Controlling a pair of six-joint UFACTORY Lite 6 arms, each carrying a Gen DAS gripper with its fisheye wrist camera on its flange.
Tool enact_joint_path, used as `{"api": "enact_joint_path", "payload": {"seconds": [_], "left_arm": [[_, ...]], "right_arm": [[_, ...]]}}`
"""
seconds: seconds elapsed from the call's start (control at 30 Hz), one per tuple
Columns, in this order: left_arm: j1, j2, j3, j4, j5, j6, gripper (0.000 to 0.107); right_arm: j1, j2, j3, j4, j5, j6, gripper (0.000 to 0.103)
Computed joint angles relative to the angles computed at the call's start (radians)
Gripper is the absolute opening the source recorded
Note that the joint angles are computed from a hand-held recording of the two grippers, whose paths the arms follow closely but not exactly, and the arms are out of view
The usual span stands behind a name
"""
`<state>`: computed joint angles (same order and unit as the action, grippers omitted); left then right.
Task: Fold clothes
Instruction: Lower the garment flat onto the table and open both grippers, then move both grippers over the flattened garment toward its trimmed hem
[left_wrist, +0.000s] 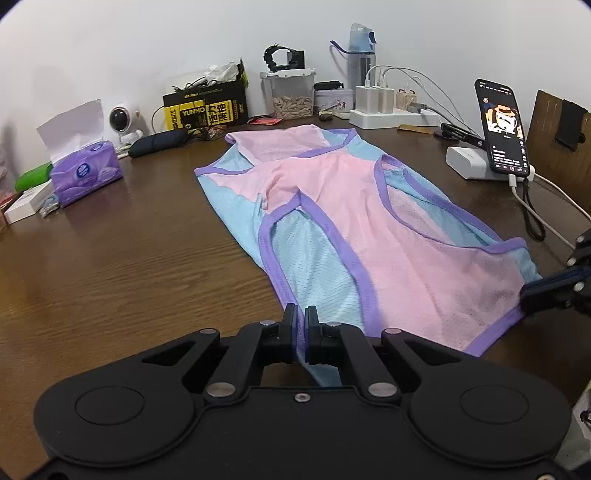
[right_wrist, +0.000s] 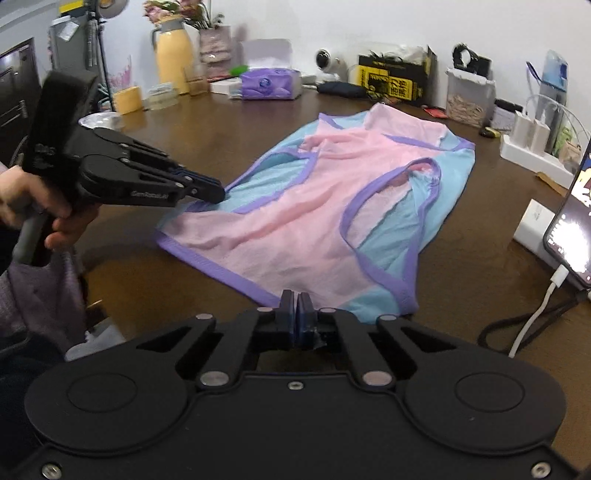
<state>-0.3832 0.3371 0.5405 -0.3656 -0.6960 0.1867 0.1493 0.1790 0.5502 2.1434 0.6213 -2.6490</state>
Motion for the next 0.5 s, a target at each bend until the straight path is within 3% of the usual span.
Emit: {"api": "enact_joint_path", "payload": {"seconds": [0.13, 0.23, 0.33, 0.4, 0.43, 0.47, 0.5], "left_arm": [[0.027, 0.084, 0.131, -0.045, -0.007, 0.105, 0.019], [0.053, 0.164, 0.253, -0.016, 0.026, 0.151, 0.035], [0.057, 0.248, 0.369, -0.043, 0.061, 0.236, 0.055], [0.045, 0.299, 0.424, -0.114, 0.051, 0.322, 0.055], [0.042, 0.327, 0.449, -0.131, 0.041, 0.346, 0.048], [0.051, 0.327, 0.464, -0.130, 0.070, 0.328, 0.035], [0.063, 0.329, 0.476, -0.105, 0.094, 0.286, 0.009]], "right_arm": [[0.026, 0.036, 0.036, 0.207, 0.019, -0.136, 0.027], [0.076, 0.120, 0.109, 0.393, -0.023, -0.271, 0.028], [0.089, 0.186, 0.163, 0.418, -0.057, -0.265, 0.028], [0.078, 0.191, 0.161, 0.405, -0.048, -0.262, 0.029], [0.072, 0.188, 0.150, 0.407, -0.035, -0.269, 0.029], [0.068, 0.185, 0.140, 0.413, -0.025, -0.279, 0.029], [0.065, 0.183, 0.135, 0.417, -0.021, -0.285, 0.029]]}}
